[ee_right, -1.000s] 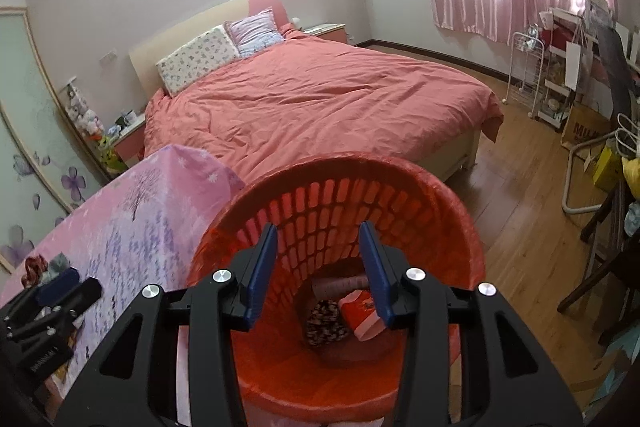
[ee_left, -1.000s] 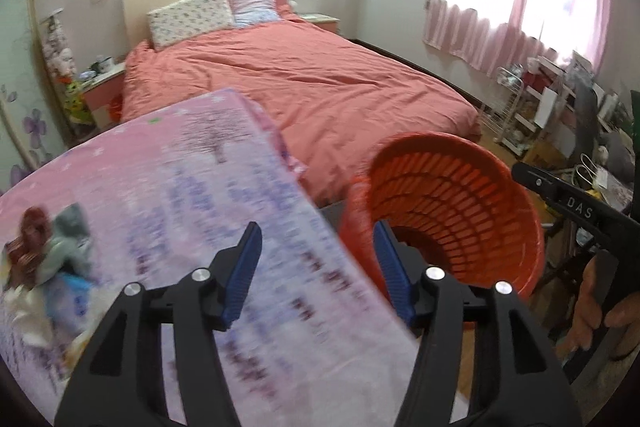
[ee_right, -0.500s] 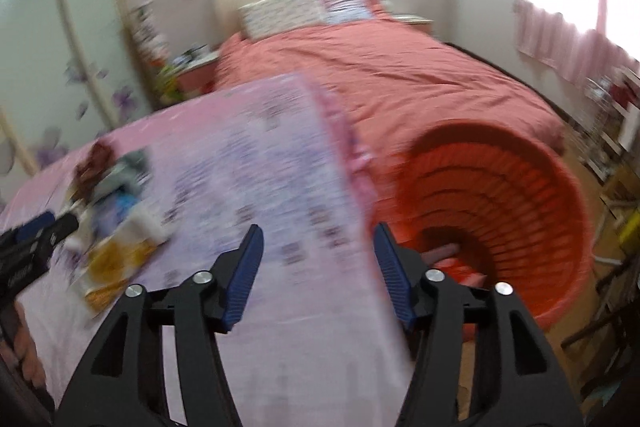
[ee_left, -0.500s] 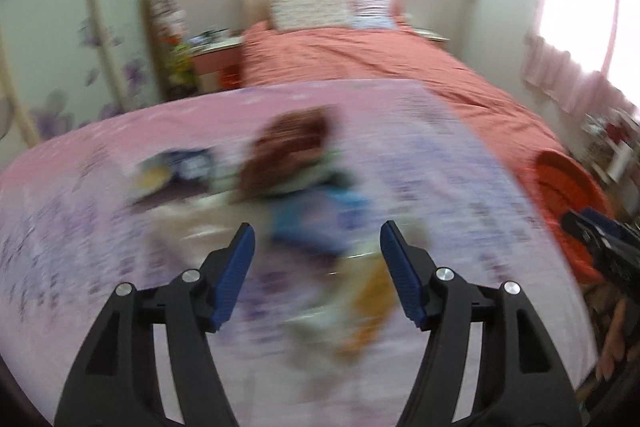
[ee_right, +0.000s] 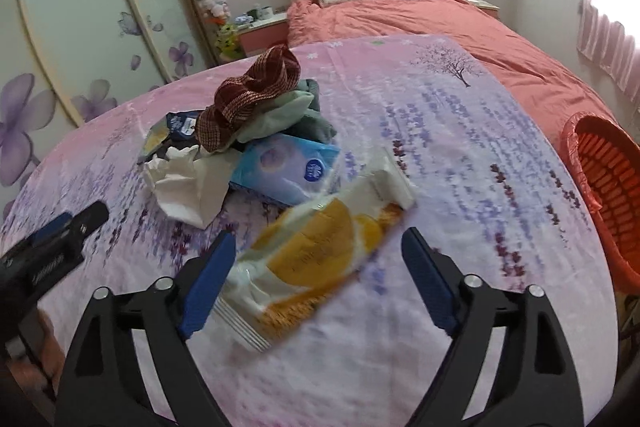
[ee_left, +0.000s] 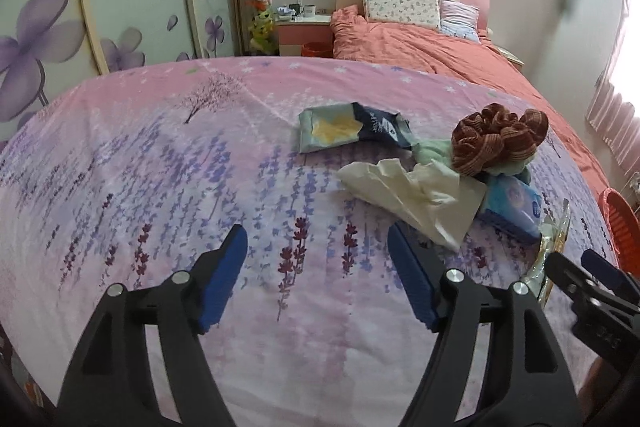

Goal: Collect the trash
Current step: 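Return both tools to the bed and grasp the yellow snack wrapper with the right tool, then close the left tool on the white tissue while the right tool holds the snack wrapper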

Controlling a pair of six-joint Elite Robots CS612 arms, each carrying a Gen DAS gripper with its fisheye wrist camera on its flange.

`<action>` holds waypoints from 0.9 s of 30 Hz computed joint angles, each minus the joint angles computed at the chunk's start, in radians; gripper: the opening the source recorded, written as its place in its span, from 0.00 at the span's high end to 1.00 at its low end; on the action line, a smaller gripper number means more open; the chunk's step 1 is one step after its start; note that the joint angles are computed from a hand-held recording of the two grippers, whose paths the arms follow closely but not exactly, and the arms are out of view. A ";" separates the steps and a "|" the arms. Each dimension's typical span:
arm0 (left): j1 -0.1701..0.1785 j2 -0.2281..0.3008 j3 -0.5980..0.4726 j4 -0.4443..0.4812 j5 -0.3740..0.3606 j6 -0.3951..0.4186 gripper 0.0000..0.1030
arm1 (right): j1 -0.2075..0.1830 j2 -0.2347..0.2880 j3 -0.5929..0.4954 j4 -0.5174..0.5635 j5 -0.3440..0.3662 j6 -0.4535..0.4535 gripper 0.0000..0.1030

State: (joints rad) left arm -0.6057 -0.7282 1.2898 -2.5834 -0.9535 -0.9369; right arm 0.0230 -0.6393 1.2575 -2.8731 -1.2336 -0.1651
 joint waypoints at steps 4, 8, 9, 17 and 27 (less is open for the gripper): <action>0.004 0.017 -0.016 -0.027 -0.036 0.000 0.25 | 0.023 0.020 -0.035 0.022 -0.107 -0.007 0.13; 0.004 0.040 -0.044 -0.068 -0.066 0.027 0.21 | 0.025 0.021 -0.026 0.045 -0.161 -0.054 0.28; 0.003 0.049 -0.058 -0.072 -0.070 0.038 0.20 | 0.020 0.019 -0.023 0.049 -0.157 -0.054 0.29; 0.007 0.123 -0.190 0.023 -0.099 0.063 0.22 | -0.023 0.021 -0.025 0.051 -0.125 -0.036 0.44; 0.029 0.113 -0.155 0.017 -0.150 0.085 0.71 | -0.032 0.024 -0.021 0.027 -0.111 -0.080 0.44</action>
